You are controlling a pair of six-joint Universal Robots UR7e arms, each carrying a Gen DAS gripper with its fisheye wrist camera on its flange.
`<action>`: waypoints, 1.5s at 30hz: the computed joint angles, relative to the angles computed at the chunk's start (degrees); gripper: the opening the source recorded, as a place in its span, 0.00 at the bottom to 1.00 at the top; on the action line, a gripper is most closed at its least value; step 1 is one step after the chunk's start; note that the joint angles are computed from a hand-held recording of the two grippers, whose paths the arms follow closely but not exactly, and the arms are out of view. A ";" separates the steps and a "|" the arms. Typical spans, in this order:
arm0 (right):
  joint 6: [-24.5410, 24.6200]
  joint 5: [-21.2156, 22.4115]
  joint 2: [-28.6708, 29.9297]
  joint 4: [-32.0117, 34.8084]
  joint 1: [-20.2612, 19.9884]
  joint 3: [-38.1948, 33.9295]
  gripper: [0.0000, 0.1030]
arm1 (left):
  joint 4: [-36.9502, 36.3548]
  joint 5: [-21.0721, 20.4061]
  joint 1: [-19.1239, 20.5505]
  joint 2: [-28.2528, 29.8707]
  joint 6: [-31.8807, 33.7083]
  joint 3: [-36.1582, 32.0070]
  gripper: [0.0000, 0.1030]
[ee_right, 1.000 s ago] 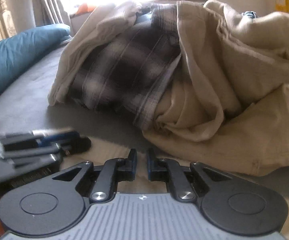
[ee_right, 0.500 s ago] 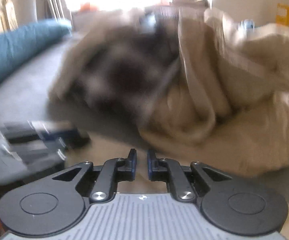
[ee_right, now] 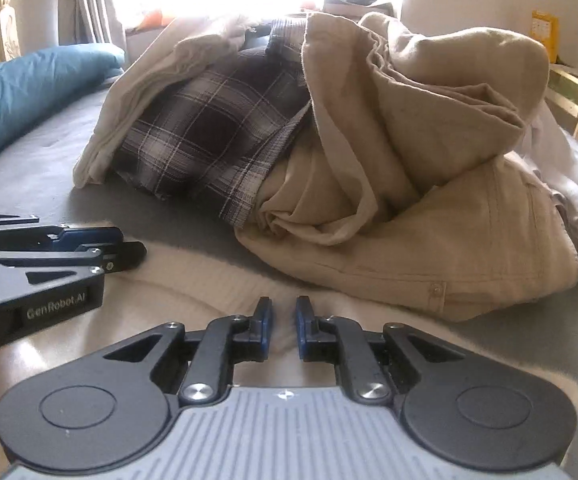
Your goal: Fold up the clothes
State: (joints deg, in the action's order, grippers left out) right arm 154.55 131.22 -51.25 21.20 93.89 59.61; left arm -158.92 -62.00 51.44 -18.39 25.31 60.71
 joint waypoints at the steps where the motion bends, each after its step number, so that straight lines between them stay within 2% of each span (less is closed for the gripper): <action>1: 0.06 0.03 0.03 -0.22 0.00 0.06 0.12 | -0.10 0.35 -0.10 -0.08 0.08 0.23 0.21; 4: 0.51 0.06 0.18 0.25 0.12 -0.30 0.12 | -0.61 1.14 -0.34 -0.26 0.27 0.87 0.21; 6: -1.07 0.79 0.01 0.11 0.76 -0.38 0.12 | -0.76 1.55 -0.55 -0.14 0.37 0.97 0.21; 10: -5.76 -0.03 -2.32 -5.81 1.75 3.42 0.12 | -0.88 2.06 -0.72 0.12 0.08 0.88 0.21; 13: -7.17 0.58 -2.29 -6.91 1.57 3.71 0.12 | -1.26 2.44 -0.87 0.24 0.37 1.00 0.21; 16: -3.88 0.94 -1.16 -3.36 0.10 2.07 0.12 | -1.35 2.57 -0.91 0.21 0.35 1.12 0.21; 19: -1.82 -0.29 -1.66 -3.45 -0.41 2.64 0.12 | -1.29 2.57 -0.89 0.25 0.37 0.99 0.21; 45: -0.89 -0.63 -1.66 -3.38 -0.61 2.83 0.13 | -3.09 2.97 -1.39 -0.91 0.59 3.68 0.23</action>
